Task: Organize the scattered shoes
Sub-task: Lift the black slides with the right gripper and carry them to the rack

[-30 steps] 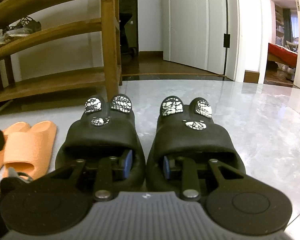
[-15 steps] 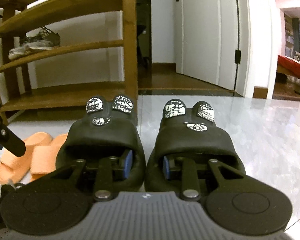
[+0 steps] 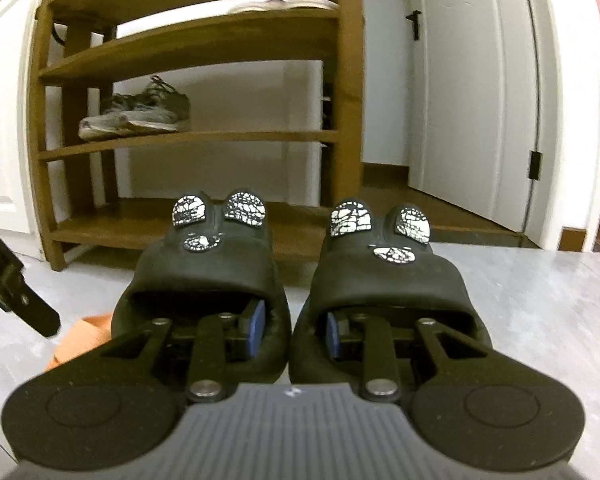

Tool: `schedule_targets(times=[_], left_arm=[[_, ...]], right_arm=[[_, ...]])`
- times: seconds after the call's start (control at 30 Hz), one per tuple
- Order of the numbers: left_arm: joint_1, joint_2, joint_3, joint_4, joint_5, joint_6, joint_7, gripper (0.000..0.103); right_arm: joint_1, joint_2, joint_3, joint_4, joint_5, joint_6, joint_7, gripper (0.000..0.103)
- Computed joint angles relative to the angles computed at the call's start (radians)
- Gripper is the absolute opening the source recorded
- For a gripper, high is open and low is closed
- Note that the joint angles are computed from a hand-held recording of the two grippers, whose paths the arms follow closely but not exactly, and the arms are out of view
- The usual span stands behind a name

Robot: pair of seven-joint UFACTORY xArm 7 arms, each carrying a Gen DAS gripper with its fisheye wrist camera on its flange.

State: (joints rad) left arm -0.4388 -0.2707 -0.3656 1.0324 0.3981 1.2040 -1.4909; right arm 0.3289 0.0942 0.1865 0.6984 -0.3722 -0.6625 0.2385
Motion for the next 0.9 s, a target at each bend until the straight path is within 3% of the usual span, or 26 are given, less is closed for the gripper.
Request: schedule_targets(times=[0.13, 0.37, 0.57, 0.73, 0.9], left_arm=[[0.016, -0.027, 0.022, -0.038, -0.002, 0.001, 0.020, 0.059], [0.076, -0.126, 0.055, -0.158, -0.007, -0.091, 0.058, 0.059], [0.144, -0.148, 0.088, -0.221, -0.006, -0.176, 0.162, 0.059], [0.209, -0.121, 0.117, -0.249, 0.021, -0.278, 0.242, 0.059], [0.272, -0.059, 0.153, -0.260, 0.048, -0.401, 0.292, 0.059]], right_arm=[[0.044, 0.034, 0.023, 0.056, 0.073, 0.012, -0.037, 0.034], [0.132, 0.101, 0.039, 0.159, 0.222, 0.028, -0.143, 0.034], [0.257, 0.225, 0.012, 0.325, 0.415, 0.050, -0.318, 0.034], [0.424, 0.413, -0.088, 0.604, 0.652, 0.125, -0.496, 0.035], [0.550, 0.681, -0.235, 0.989, 0.771, 0.227, -0.608, 0.035]])
